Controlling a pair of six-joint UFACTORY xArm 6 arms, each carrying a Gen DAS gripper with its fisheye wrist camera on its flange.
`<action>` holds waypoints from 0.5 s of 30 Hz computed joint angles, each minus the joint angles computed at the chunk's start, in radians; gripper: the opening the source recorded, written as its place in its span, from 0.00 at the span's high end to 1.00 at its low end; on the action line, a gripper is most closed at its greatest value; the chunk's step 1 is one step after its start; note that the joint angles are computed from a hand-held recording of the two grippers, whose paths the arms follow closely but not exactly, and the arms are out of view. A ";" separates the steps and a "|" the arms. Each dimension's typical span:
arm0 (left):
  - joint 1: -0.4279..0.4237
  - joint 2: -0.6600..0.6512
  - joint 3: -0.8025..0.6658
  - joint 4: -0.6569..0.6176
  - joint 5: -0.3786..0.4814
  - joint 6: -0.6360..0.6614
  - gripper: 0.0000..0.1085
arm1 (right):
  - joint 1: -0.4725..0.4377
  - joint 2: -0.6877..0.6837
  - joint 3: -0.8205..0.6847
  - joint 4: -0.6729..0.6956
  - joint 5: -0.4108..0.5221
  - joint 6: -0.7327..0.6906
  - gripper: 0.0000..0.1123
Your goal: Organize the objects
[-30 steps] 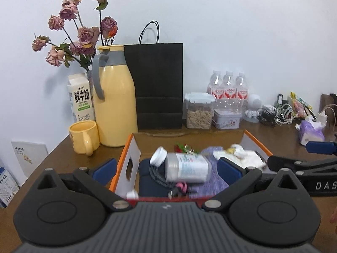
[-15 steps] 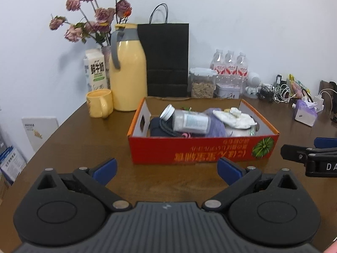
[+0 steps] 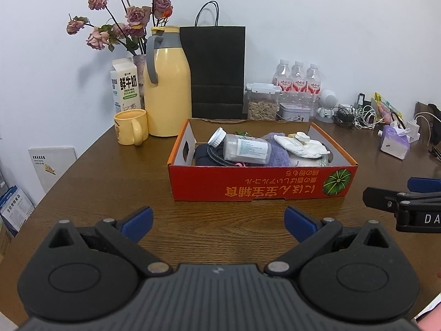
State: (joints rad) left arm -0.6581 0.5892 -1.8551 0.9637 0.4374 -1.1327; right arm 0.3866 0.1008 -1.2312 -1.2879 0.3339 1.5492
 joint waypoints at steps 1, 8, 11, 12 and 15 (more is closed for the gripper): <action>0.000 0.000 -0.001 -0.001 0.001 0.001 0.05 | 0.000 0.000 0.000 0.000 0.000 0.000 0.08; -0.001 0.002 -0.003 -0.006 0.004 0.004 0.05 | 0.000 0.002 -0.001 0.007 0.001 -0.006 0.08; -0.001 0.002 -0.003 -0.008 0.002 0.005 0.05 | 0.001 0.004 -0.002 0.008 0.001 -0.009 0.08; -0.001 0.003 -0.004 -0.010 0.002 0.007 0.05 | 0.001 0.004 -0.002 0.009 0.001 -0.009 0.08; -0.001 0.003 -0.004 -0.009 0.001 0.006 0.05 | 0.001 0.005 -0.003 0.008 0.002 -0.008 0.08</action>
